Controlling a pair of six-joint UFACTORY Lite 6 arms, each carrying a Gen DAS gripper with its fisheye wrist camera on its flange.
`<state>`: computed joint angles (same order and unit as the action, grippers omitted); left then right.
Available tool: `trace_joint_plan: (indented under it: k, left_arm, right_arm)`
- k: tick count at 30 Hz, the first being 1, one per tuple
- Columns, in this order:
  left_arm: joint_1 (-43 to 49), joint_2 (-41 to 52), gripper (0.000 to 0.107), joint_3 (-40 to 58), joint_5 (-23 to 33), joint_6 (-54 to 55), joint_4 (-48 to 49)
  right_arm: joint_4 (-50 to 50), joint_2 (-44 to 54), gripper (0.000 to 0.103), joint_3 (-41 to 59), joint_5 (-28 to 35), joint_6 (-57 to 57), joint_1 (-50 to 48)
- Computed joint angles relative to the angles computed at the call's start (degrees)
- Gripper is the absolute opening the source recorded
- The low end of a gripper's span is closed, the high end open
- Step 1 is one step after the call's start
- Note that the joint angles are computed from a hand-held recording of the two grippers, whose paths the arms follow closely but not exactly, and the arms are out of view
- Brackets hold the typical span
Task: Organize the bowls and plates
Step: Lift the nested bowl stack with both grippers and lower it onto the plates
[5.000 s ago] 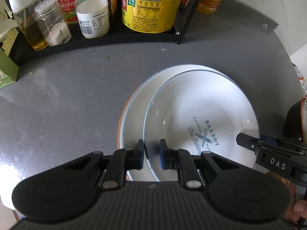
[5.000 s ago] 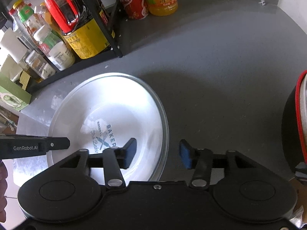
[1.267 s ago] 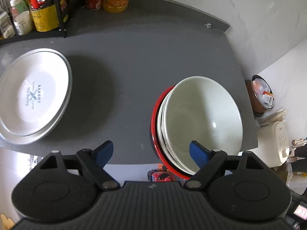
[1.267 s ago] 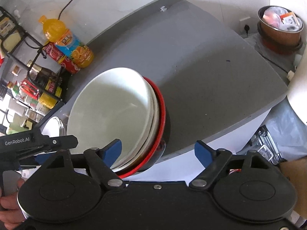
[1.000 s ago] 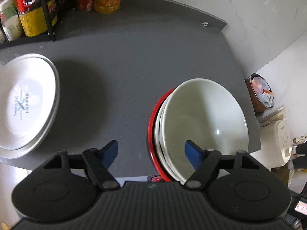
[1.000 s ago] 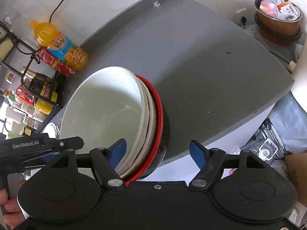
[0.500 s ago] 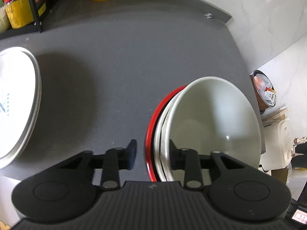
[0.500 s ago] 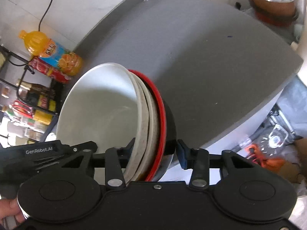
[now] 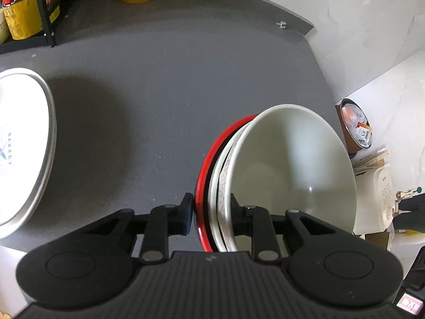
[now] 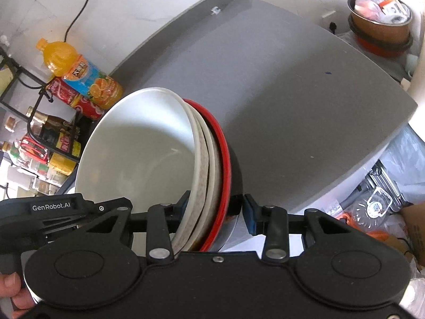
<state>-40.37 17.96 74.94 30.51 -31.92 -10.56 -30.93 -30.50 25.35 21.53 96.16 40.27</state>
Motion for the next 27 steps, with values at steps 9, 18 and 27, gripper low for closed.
trace_joint_plan:
  k: [9, 18, 27]
  left_arm:
    - [4.31, -9.0, 0.024, -5.53, 1.88, 1.03, 1.14]
    - [13.9, -16.36, 0.024, -8.64, 5.85, 8.79, -1.91]
    - [26.15, -18.66, 0.024, -8.21, 9.87, 21.66, -7.2]
  right_arm:
    - [-6.17, 10.46, 0.038, 10.9, 0.18, 6.06, 4.96]
    - [-10.06, 24.06, 0.039, 25.74, 0.93, 9.11, 9.14]
    - [-7.05, 37.41, 0.039, 41.14, 1.95, 5.71, 11.11]
